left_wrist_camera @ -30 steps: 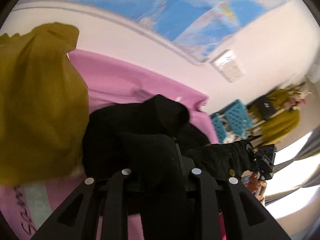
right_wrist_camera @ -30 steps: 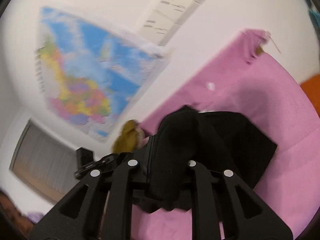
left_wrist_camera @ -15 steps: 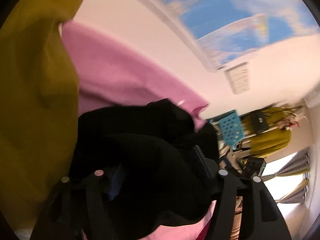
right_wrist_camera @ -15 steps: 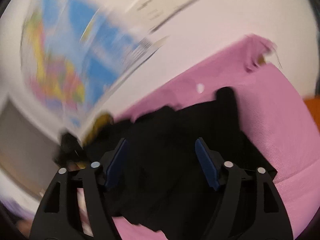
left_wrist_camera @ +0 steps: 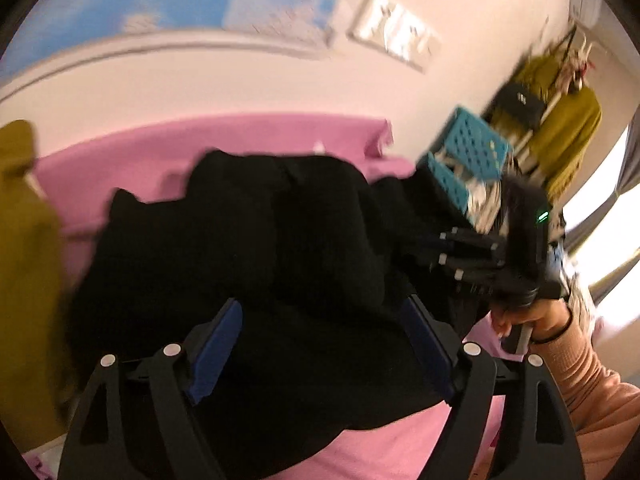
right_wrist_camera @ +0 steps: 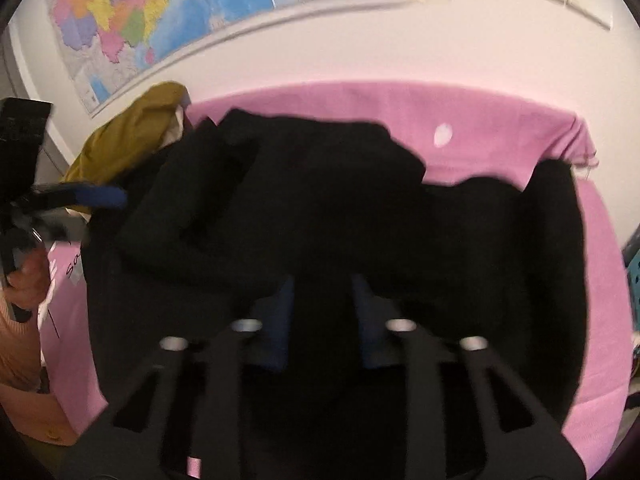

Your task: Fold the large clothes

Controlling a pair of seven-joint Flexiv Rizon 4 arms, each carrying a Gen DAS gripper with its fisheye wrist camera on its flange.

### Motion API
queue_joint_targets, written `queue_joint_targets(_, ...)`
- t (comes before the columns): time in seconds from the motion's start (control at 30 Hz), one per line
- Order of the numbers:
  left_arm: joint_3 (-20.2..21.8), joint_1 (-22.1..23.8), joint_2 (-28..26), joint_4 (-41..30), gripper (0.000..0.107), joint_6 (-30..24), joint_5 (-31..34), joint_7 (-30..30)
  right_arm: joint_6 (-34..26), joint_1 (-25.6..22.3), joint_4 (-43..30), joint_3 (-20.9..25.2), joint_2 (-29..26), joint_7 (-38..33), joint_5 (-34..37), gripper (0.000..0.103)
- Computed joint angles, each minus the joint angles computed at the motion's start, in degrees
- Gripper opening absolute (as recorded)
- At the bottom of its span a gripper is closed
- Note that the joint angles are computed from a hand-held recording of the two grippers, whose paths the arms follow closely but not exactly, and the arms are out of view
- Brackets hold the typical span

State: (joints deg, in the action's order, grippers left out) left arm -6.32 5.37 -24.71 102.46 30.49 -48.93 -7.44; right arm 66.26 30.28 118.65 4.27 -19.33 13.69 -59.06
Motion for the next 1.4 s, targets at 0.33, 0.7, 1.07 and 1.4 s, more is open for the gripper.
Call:
queue_joint_targets(0.33,-2.56,-5.74,-5.34,-2.55,0.010,18.81,0.07,-9.16,-3.03,-4.45,-2.59,-1.33,2.60,14.48,-19.27,0.003)
queue_joint_targets(0.7,-10.76,3.96,-0.23,6.29,0.068,29.96,-19.48,10.25,-3.24,-2.59,5.38,-1.60,8.04,21.17,-20.05,0.065)
queue_joint_targets(1.07,-2.09,-1.32,3.24,14.68,0.091,33.52,-27.86,24.02,-6.68,-4.20,18.75,9.50,16.85,37.35,-18.69,0.090)
queue_joint_targets(1.4,0.24,-1.55,2.19,12.00,0.022,24.21,-18.68,9.11,1.40,-9.46,17.65,7.41,18.10,45.52,-34.26,0.018)
